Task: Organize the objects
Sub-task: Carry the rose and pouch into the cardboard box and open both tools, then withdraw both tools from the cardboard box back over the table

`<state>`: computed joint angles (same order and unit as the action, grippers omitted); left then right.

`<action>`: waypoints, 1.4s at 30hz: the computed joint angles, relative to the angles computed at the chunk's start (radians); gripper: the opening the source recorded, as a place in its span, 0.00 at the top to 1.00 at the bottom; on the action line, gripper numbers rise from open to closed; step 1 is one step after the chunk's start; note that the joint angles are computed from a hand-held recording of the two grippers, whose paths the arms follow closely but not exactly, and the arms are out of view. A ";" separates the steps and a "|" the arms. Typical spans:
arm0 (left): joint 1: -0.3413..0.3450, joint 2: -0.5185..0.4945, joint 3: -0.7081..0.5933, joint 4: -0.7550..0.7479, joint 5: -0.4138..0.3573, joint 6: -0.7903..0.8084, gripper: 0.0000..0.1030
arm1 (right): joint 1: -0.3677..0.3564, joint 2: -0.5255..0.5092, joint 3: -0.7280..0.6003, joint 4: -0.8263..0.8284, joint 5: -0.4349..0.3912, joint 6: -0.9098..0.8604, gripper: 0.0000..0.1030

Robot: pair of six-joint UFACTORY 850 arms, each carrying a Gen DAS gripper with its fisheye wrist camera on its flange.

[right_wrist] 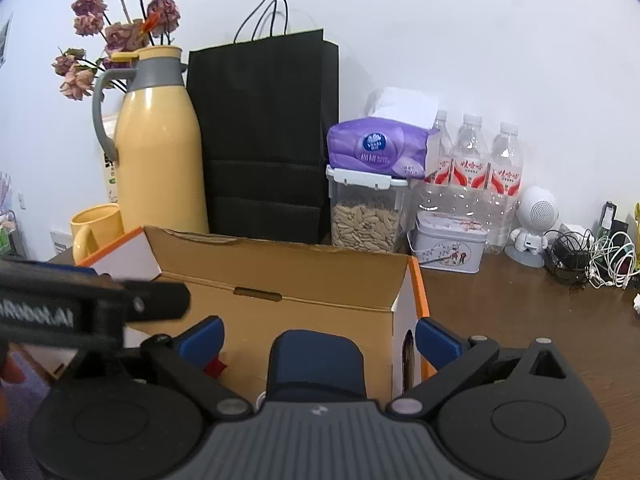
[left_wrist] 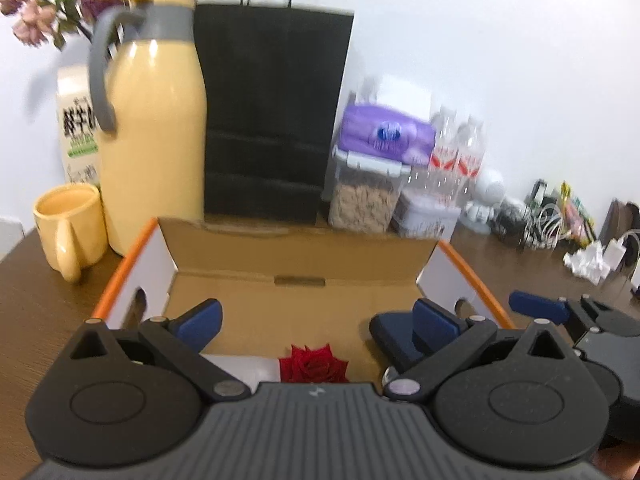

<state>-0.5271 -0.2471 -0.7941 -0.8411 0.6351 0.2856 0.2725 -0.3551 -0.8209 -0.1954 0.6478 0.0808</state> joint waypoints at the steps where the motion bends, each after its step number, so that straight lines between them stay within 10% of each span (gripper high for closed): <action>1: -0.006 0.012 0.011 0.002 0.018 -0.004 0.00 | 0.000 0.009 0.008 -0.001 0.003 0.002 0.00; 16: -0.132 0.209 0.208 -0.076 0.212 0.021 0.00 | -0.023 0.240 0.222 -0.022 0.107 0.027 0.00; 42: -0.414 0.467 0.526 -0.589 0.296 0.135 0.00 | 0.014 0.565 0.594 -0.109 0.064 0.106 0.00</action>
<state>-0.9415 0.2201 -0.2677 -1.4297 0.9315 0.4209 0.2865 0.2095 -0.2272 -0.3046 0.7121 0.1867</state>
